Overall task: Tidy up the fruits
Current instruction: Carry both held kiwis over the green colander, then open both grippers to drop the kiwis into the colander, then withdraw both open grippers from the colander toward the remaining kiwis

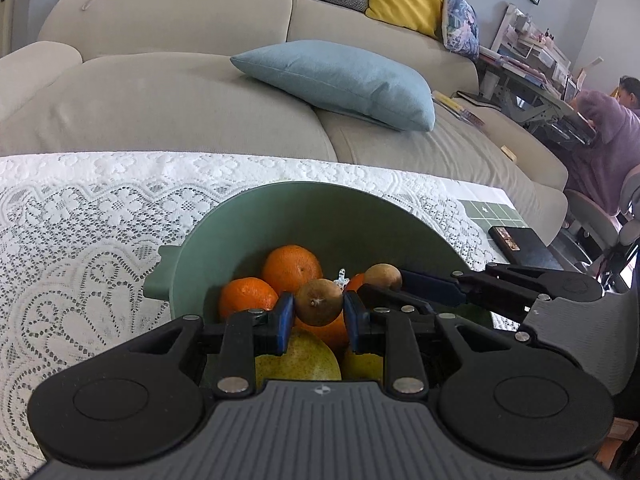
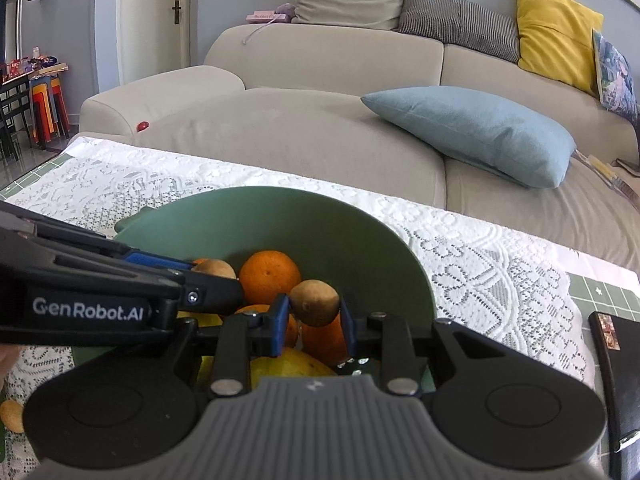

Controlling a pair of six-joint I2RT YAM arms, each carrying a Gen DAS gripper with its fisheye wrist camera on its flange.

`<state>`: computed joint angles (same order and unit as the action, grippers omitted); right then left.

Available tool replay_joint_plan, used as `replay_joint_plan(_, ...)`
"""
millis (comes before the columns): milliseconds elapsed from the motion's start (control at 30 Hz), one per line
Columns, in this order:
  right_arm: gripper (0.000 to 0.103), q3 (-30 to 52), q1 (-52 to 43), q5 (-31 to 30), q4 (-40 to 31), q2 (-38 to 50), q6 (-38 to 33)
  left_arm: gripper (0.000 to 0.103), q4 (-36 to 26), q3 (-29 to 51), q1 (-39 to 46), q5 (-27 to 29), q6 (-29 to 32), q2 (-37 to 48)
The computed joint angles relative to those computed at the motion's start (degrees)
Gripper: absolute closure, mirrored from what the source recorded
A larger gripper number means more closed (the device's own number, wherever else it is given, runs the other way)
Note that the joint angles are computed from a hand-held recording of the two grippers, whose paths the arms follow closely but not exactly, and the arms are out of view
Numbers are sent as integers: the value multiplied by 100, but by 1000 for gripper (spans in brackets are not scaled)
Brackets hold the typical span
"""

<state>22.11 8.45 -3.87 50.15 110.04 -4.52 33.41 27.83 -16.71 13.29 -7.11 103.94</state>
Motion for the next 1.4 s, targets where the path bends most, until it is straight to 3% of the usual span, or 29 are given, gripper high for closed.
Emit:
replay_joint_plan(300,78,-3,158,190,137,127,-85,73,-27,25,-68,-56,-27,13)
replay_joint_plan(400,77,-2,187,216,125,125,-91,68,-20,12,-70,-72,-22,1)
replay_joint_plan(467,73,-9,186,197,99,105,-80,66,-34,17,-65,-33,-32,-2)
replay_joint_plan(533,60,-43,210,250,136,81,-54,63,-50,11,-43,21,-38,-28)
replay_joint_plan(767,49,-284,403,684,286,-164,-14,54,24,-204,51,108,-175,-307)
replay_joint_plan(900,41,-474,470,884,467,-305,124,53,104,-453,88,115,-194,-659)
replay_joint_plan(1100,38,-833,600,1024,855,-581,378,52,159,-902,151,20,-147,-1421)
replay_joint_plan(1400,29,-1426,926,765,1429,-1178,828,52,-472,-1630,324,-234,302,-3124)
